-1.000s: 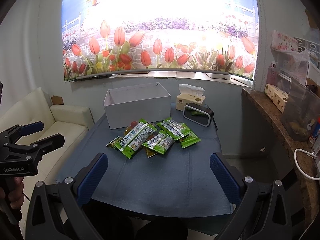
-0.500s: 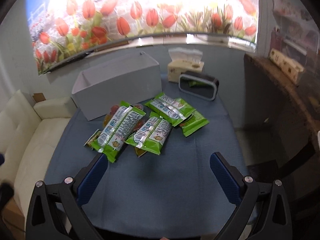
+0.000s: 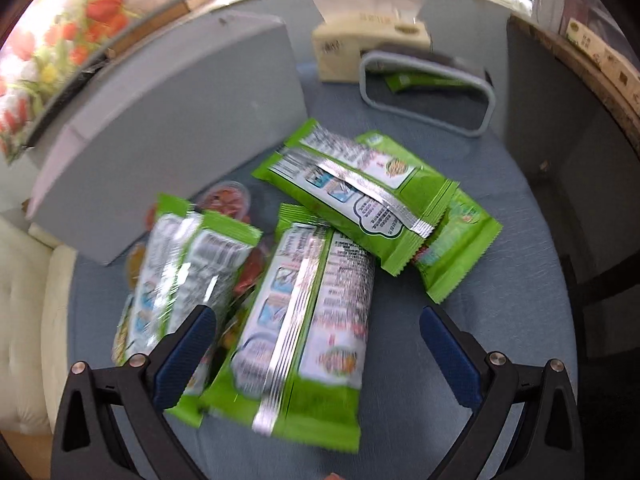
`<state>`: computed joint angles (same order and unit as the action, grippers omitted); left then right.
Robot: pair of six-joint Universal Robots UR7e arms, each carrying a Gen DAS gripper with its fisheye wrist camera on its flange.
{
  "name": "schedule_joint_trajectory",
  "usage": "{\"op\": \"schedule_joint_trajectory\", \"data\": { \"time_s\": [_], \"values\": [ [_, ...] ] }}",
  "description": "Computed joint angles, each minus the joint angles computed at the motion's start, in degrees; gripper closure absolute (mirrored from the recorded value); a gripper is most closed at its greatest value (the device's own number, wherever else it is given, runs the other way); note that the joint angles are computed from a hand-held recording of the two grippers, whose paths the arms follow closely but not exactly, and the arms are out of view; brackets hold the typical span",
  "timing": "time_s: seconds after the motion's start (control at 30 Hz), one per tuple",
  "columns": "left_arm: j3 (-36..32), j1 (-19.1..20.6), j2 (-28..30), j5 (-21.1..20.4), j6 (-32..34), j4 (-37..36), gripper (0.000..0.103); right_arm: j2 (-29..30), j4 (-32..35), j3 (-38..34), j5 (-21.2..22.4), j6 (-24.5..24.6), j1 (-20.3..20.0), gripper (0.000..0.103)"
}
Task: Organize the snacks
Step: 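Grasp a long green-white packet with the right tool while the left tool grasps another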
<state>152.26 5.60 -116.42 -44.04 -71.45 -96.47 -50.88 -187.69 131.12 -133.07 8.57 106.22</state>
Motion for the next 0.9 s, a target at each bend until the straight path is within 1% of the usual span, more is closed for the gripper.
{"op": "schedule_joint_trajectory", "data": {
  "time_s": [0.07,0.13,0.17,0.27,0.33,0.43,0.53,0.63,0.73,0.77,0.83,0.87,0.9],
  "values": [
    [0.31,1.0,-0.24,0.18,1.02,-1.01,0.0,0.53,2.95,-1.18,0.6,1.67,-0.96,0.003],
    [0.48,1.65,-0.56,0.22,1.61,-1.45,0.0,0.93,5.12,-2.18,2.15,2.05,-1.88,0.023],
    [0.56,1.99,-0.69,0.19,1.94,-1.7,0.0,0.79,4.72,-2.03,3.46,1.71,-2.24,0.025],
    [0.7,2.53,-0.86,0.21,2.78,-2.26,0.0,-0.15,5.72,-1.76,4.46,2.97,-2.26,0.028],
    [0.9,2.48,-0.88,0.24,2.81,-2.4,0.0,-1.2,6.43,-1.18,5.89,3.7,-2.61,0.032],
    [1.2,2.94,-0.51,0.32,3.71,-3.65,0.0,-3.0,5.88,0.34,6.81,3.62,-2.17,0.033],
    [1.77,4.96,1.52,0.52,6.73,-8.79,0.0,-5.38,4.65,2.68,8.16,2.67,-1.56,0.033],
    [2.71,9.63,7.21,0.0,13.3,-22.15,0.0,-8.62,3.55,6.01,9.36,2.03,-0.81,0.033],
    [1.65,15.51,19.01,0.77,19.39,-36.83,0.0,-12.12,1.15,9.77,11.03,-0.23,-0.58,0.033],
    [0.52,17.87,23.89,0.96,21.43,-41.3,0.0,-13.21,-0.02,11.01,11.65,-1.44,-0.99,0.033],
    [-1.04,21.65,31.15,0.64,26.42,-50.69,0.0,-15.64,-1.63,13.74,12.25,-2.41,-0.77,0.033],
    [-2.64,23.5,35.09,0.89,27.76,-53.39,0.0,-16.97,-2.43,15.16,12.53,-2.74,-0.63,0.033],
    [-4.27,24.59,38.42,1.94,28.67,-54.54,0.0,-18.23,-3.31,16.51,13.0,-3.25,-0.72,0.033]
  ]
}}
